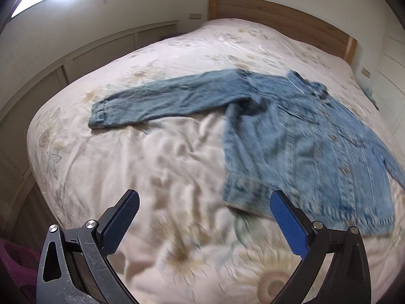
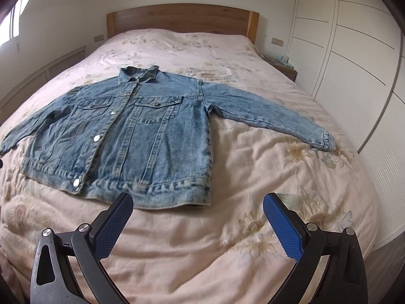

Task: Fold large clothes
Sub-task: 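Grasp the cuff of the sleeve nearest the left tool with the left tool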

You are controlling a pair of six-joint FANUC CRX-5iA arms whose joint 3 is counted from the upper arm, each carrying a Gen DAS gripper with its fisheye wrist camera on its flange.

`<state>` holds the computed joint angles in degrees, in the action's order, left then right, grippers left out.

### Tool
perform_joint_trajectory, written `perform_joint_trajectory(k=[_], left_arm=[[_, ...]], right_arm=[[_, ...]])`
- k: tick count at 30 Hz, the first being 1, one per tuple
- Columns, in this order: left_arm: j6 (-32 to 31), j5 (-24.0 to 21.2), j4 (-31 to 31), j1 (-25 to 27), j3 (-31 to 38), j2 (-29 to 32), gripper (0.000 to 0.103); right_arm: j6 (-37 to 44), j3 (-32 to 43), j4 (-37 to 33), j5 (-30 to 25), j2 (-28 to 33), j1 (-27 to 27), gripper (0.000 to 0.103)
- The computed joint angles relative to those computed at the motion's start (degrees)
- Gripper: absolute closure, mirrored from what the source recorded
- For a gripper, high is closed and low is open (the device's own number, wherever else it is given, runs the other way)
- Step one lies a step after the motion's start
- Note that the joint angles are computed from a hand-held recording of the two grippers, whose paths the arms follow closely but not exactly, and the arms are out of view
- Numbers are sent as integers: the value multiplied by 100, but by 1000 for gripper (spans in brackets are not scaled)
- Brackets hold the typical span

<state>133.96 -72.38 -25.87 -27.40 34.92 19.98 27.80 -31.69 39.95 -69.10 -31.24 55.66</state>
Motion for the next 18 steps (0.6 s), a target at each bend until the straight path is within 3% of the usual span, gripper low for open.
perform_joint_trajectory(k=[4, 10, 18], left_arm=[[294, 375, 113, 435, -152, -26, 1], [288, 885, 1204, 1373, -327, 169, 1], [1038, 1755, 1934, 2258, -923, 202, 2]], right_arm=[[196, 144, -102, 308, 304, -486, 0], [431, 342, -212, 627, 760, -1051, 0], [651, 543, -212, 862, 1204, -1553, 0]])
